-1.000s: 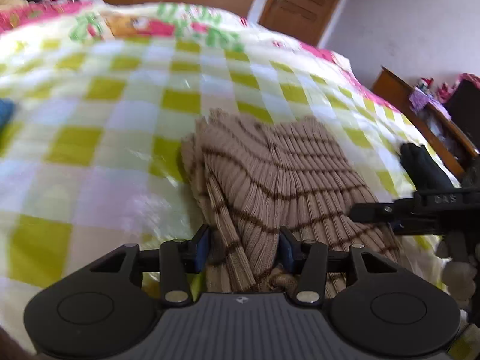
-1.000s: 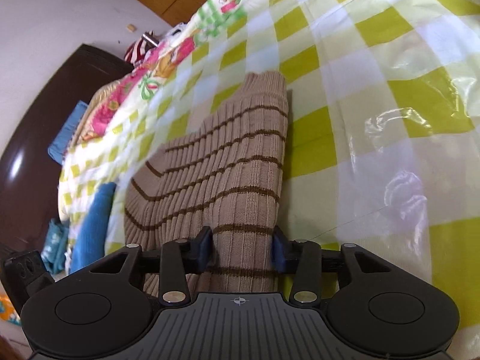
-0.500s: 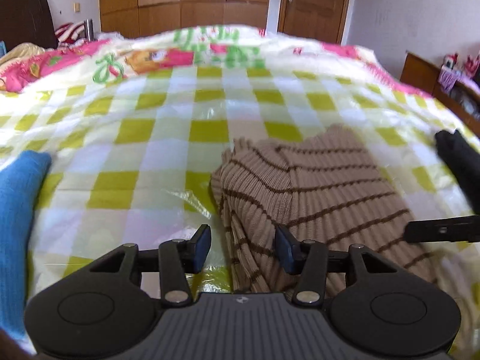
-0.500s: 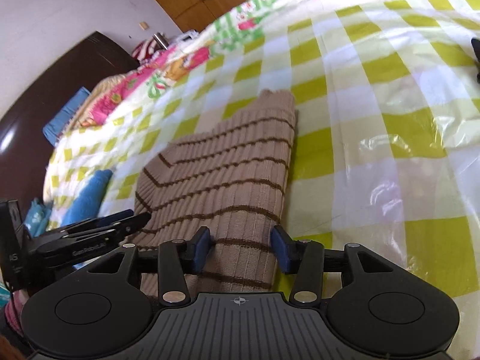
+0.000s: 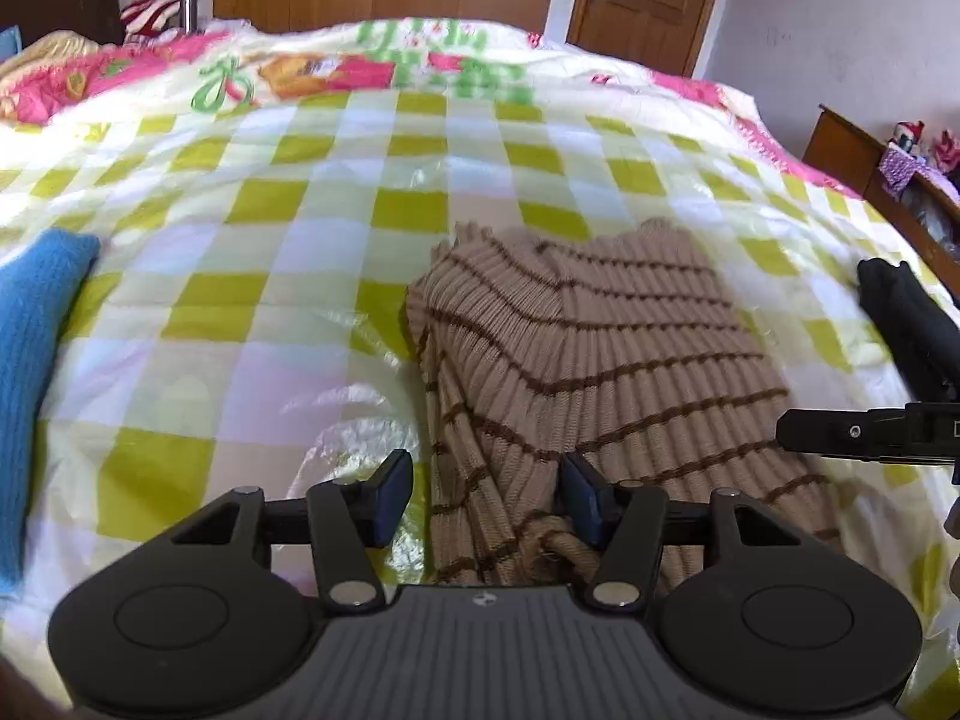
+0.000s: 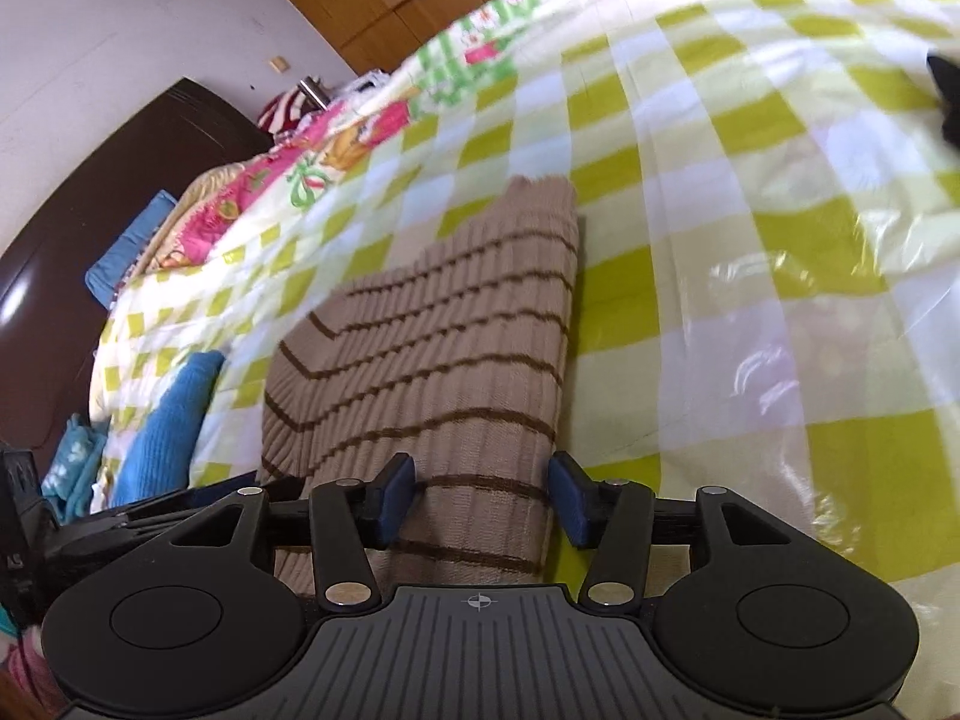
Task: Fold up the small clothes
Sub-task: 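Open both grippers and pull them back from the folded sweater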
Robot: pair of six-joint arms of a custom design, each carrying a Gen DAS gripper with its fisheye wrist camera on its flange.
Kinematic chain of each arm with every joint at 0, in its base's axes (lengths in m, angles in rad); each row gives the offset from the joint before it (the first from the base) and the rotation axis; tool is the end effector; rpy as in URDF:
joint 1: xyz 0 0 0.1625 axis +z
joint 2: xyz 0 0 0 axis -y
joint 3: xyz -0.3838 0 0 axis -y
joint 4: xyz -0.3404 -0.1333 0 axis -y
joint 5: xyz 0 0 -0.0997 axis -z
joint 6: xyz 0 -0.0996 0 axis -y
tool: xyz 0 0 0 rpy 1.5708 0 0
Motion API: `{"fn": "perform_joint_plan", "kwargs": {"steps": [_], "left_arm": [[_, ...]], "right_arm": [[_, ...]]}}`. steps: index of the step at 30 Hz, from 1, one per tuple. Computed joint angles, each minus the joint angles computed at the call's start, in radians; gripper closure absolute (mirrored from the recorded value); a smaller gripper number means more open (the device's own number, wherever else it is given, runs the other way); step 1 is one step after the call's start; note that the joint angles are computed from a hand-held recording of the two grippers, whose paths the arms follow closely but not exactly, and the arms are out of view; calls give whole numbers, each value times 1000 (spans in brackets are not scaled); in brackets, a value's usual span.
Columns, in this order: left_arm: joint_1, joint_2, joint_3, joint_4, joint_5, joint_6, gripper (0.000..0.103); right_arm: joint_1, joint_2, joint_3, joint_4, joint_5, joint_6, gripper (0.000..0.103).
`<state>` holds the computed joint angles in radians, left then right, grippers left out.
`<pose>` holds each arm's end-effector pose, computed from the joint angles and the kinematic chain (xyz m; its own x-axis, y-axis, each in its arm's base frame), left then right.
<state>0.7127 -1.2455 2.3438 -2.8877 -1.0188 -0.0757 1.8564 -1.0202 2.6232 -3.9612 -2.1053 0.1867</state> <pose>-0.1763 -0.3975 0.1619 -0.6968 0.5200 -0.4940 0.6879 0.6796 -0.2550 0.1696 -0.2847 0.1595 -0.9481 0.2277 0.2217 -0.0232 0.6461 -0.7629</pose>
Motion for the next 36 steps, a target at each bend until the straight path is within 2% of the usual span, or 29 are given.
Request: {"fn": "perform_joint_plan", "kwargs": {"steps": [3,7,10,13,22,36], "left_arm": [[-40,-6,7,16,32,15,36],[-73,-7,14,43,78,-42,36],[-96,-9,27,89,111,-91,36],[-130,-26,64,100,138,-108,36],[-200,-92,125,130,158,-153,36],[-264,-157,176,192,183,-257,33]], "right_arm": [[38,-5,-8,7,-38,-10,53],[83,19,-24,8,-94,-13,53],[110,31,-35,82,-154,25,53],[135,40,-23,94,-170,42,53],[237,54,-37,170,-265,95,53],[320,72,-38,240,-321,200,53]]}}
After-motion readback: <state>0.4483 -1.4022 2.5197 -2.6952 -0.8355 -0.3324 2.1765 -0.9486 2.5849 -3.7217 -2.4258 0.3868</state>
